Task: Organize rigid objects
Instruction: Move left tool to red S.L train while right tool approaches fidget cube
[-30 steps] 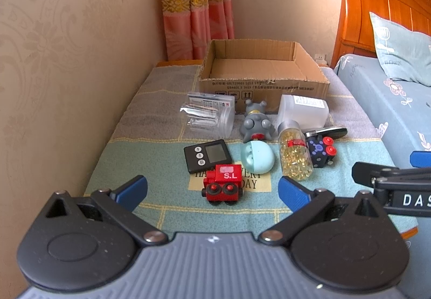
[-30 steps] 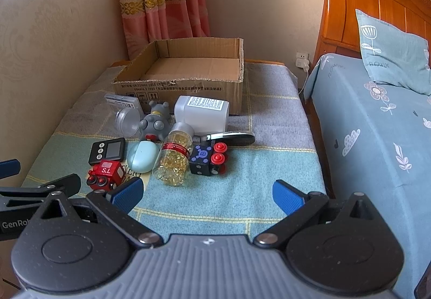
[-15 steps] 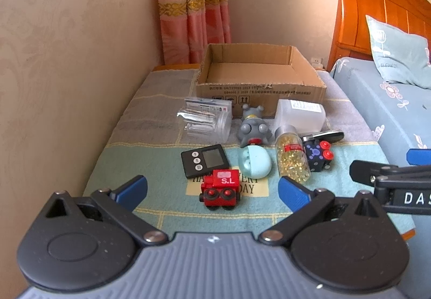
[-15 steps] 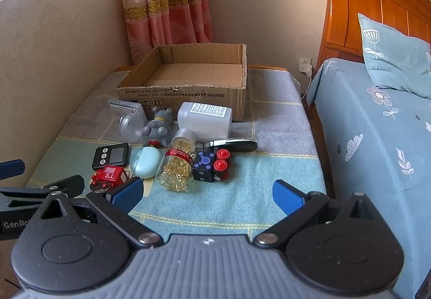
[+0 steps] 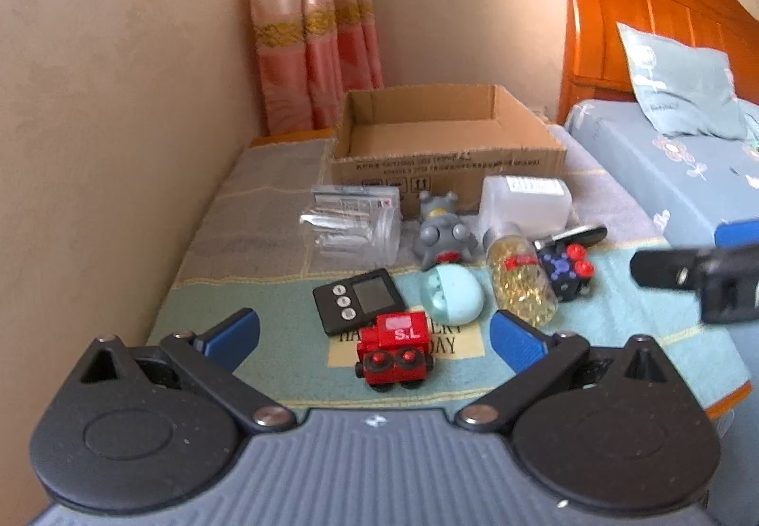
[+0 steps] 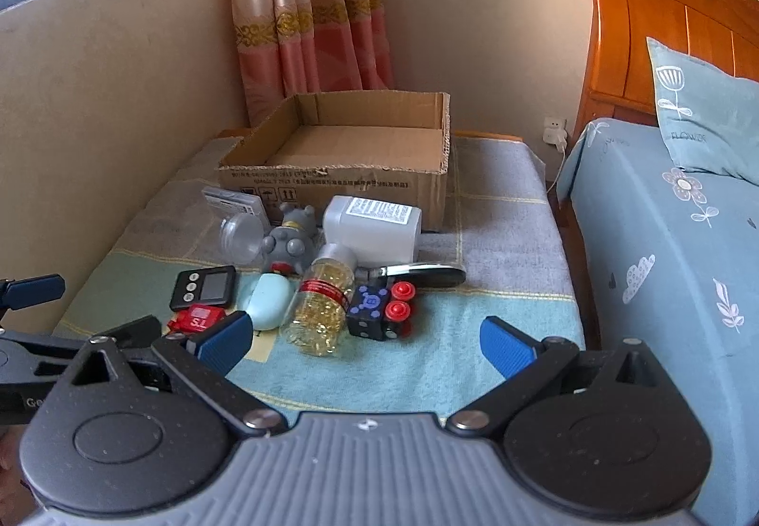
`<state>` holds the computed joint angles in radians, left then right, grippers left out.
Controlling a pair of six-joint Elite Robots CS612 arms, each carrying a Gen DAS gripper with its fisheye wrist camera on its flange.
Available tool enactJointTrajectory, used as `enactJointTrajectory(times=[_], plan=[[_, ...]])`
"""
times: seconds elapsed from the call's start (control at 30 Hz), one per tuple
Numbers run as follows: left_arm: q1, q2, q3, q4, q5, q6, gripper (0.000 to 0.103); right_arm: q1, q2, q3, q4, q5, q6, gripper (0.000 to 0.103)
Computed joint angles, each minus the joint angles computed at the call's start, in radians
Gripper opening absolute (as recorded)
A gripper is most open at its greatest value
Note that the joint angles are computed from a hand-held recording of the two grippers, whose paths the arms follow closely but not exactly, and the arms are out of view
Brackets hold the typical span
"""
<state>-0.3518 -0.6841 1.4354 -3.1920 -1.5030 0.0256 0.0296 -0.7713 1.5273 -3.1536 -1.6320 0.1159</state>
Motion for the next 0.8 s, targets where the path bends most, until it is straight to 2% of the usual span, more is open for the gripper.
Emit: enactJointTrajectory(times=[0.07,0.27,0.43,0.8], plan=[[0.008,0.009,-0.013,0.028,-0.028,-0.006,0.102,-0.005,0.006,-0.005,0.003,0.006,-0.001,0.103],[0.019,0.038,-0.056,0.082,-0.051,-0.025,0.102,-0.012,0.028,-0.032,0.04,0.002,-0.003,0.103],[0.018,0.068,-0.101,0.122,-0.032,-0.021,0.102,-0.014,0.046,-0.055,0.061,0.001,-0.017,0.103],[0.015,0.118,-0.18,0.24,-0.05,0.003,0.102,-0.021,0.071,-0.083,0.114,0.026,-0.034,0.103]])
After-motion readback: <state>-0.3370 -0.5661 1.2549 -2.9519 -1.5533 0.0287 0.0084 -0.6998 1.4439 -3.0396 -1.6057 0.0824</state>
